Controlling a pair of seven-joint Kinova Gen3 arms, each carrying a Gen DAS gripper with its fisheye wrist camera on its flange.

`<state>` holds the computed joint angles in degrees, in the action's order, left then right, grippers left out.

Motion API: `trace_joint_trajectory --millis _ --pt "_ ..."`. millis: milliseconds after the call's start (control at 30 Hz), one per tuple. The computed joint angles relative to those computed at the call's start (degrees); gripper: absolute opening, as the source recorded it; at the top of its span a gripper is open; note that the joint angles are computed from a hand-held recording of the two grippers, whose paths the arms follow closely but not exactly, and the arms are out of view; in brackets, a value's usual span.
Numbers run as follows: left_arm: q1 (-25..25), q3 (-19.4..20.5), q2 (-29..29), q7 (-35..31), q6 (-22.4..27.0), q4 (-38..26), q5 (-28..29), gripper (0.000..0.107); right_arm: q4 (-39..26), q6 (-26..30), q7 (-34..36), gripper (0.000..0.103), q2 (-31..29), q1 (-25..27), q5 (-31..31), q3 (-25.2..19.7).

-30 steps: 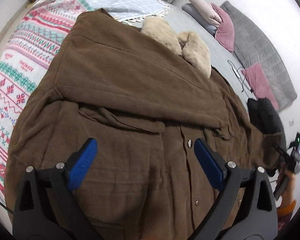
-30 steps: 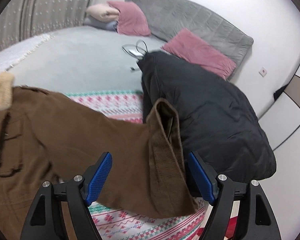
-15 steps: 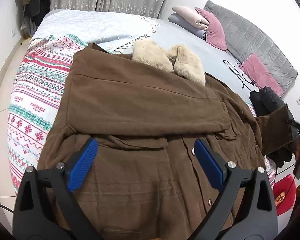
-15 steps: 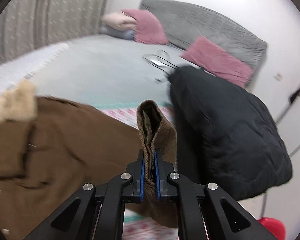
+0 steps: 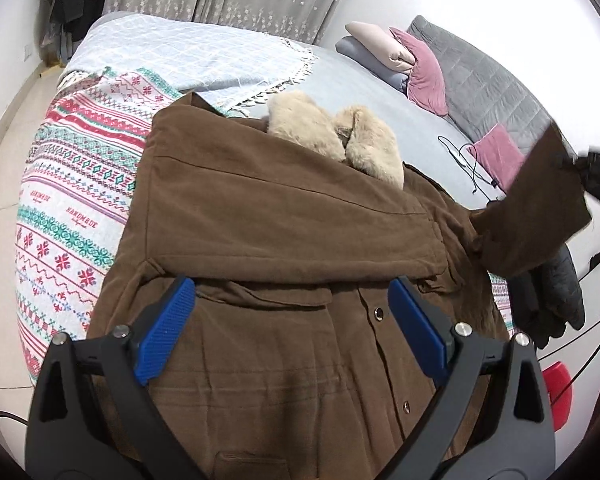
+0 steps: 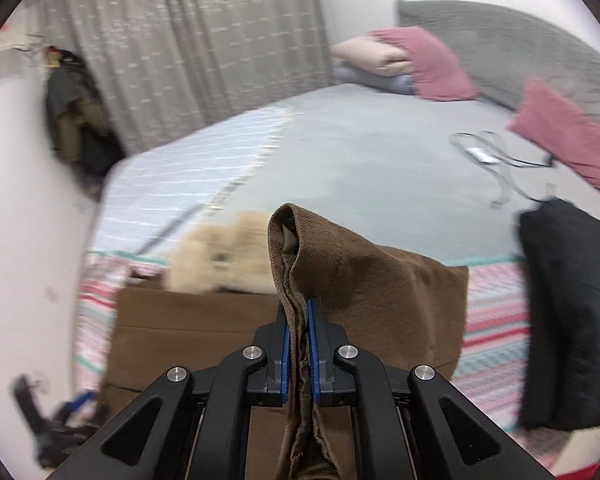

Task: Fold large clothes

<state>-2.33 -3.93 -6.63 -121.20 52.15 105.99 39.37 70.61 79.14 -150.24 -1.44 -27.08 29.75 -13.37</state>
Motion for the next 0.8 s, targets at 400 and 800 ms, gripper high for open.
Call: trace_joint_trajectory --millis 400,800 --pt "-1.76 -1.29 0.3 -1.63 0.63 -0.34 1.83 0.097 -22.74 -9.44 17.3 0.016 15.6 2.17 -26.57 5.08" --pt "-0.5 1.81 4.36 0.29 5.79 -6.54 0.31 0.097 7.94 -16.19 20.51 0.057 -1.24 11.28 -26.2 7.29"
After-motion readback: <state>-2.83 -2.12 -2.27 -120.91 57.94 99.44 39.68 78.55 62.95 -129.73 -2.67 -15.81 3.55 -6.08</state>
